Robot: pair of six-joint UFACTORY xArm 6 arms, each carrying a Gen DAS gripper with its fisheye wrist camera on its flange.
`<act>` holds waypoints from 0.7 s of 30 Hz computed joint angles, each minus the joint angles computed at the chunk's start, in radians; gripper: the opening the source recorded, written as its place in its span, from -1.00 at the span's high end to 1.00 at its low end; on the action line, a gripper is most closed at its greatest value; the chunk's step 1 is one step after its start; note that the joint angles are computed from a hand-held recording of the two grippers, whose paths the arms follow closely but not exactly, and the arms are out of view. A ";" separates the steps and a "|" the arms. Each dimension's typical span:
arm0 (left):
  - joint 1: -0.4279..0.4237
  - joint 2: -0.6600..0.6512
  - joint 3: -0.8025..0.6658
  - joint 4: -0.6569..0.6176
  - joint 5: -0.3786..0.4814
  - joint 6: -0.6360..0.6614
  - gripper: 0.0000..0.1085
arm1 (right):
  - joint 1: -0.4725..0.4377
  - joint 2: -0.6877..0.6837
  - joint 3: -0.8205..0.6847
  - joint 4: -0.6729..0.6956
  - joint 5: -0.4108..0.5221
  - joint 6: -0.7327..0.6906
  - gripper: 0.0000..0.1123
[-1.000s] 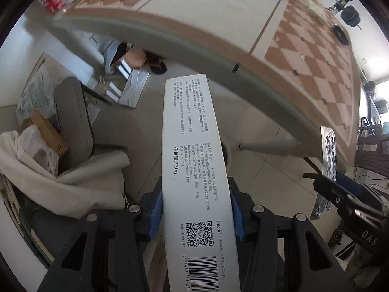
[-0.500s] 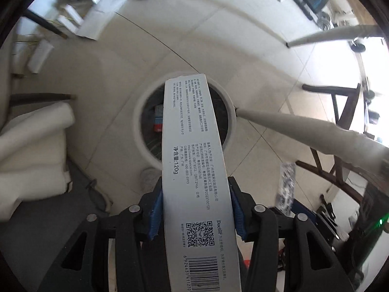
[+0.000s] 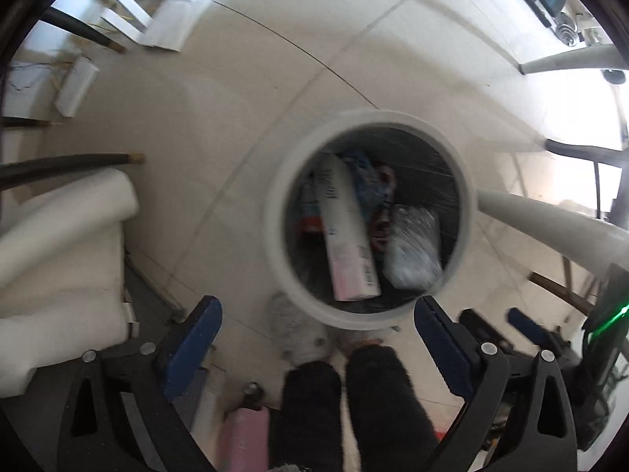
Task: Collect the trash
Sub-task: 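Open both grippers over the bin to drop strip and blister pack, then raise both tools back up to the table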
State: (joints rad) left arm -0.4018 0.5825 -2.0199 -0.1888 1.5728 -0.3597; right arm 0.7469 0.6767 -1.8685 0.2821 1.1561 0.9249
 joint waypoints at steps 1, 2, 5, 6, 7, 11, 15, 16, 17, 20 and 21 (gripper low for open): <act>-0.006 -0.024 0.022 0.034 -0.012 -0.002 -0.85 | 0.002 0.012 -0.025 -0.017 0.027 0.013 -0.83; -0.013 -0.044 0.041 0.067 -0.020 -0.005 -0.85 | 0.005 0.018 -0.043 -0.030 0.049 0.022 -0.83; -0.033 -0.103 0.085 0.147 -0.030 -0.008 -0.85 | 0.010 0.040 -0.120 -0.073 0.132 0.041 -0.83; -0.036 -0.118 0.093 0.158 -0.028 -0.010 -0.85 | 0.013 0.040 -0.140 -0.087 0.154 0.043 -0.83; -0.037 -0.135 0.104 0.165 -0.027 -0.009 -0.85 | 0.015 0.040 -0.156 -0.100 0.176 0.044 -0.83; -0.045 -0.191 0.122 0.174 0.010 -0.005 -0.85 | 0.028 0.023 -0.217 -0.132 0.255 0.071 -0.83; -0.057 -0.216 0.078 0.169 0.080 -0.011 -0.85 | 0.046 -0.009 -0.281 -0.161 0.347 0.114 -0.83; -0.061 -0.221 0.061 0.166 0.101 -0.014 -0.85 | 0.050 -0.020 -0.297 -0.166 0.374 0.126 -0.83; -0.063 -0.230 0.044 0.160 0.124 -0.016 -0.85 | 0.052 -0.031 -0.316 -0.172 0.402 0.134 -0.83; -0.070 -0.229 -0.043 0.143 0.202 -0.023 -0.85 | 0.058 -0.052 -0.390 -0.184 0.483 0.166 -0.83; -0.073 -0.221 -0.088 0.139 0.237 -0.023 -0.85 | 0.060 -0.049 -0.438 -0.192 0.524 0.177 -0.83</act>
State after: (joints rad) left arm -0.4744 0.3615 -2.1078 -0.0499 1.8095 -0.3828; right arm 0.8069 0.6275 -2.3066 0.0901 1.6799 1.1023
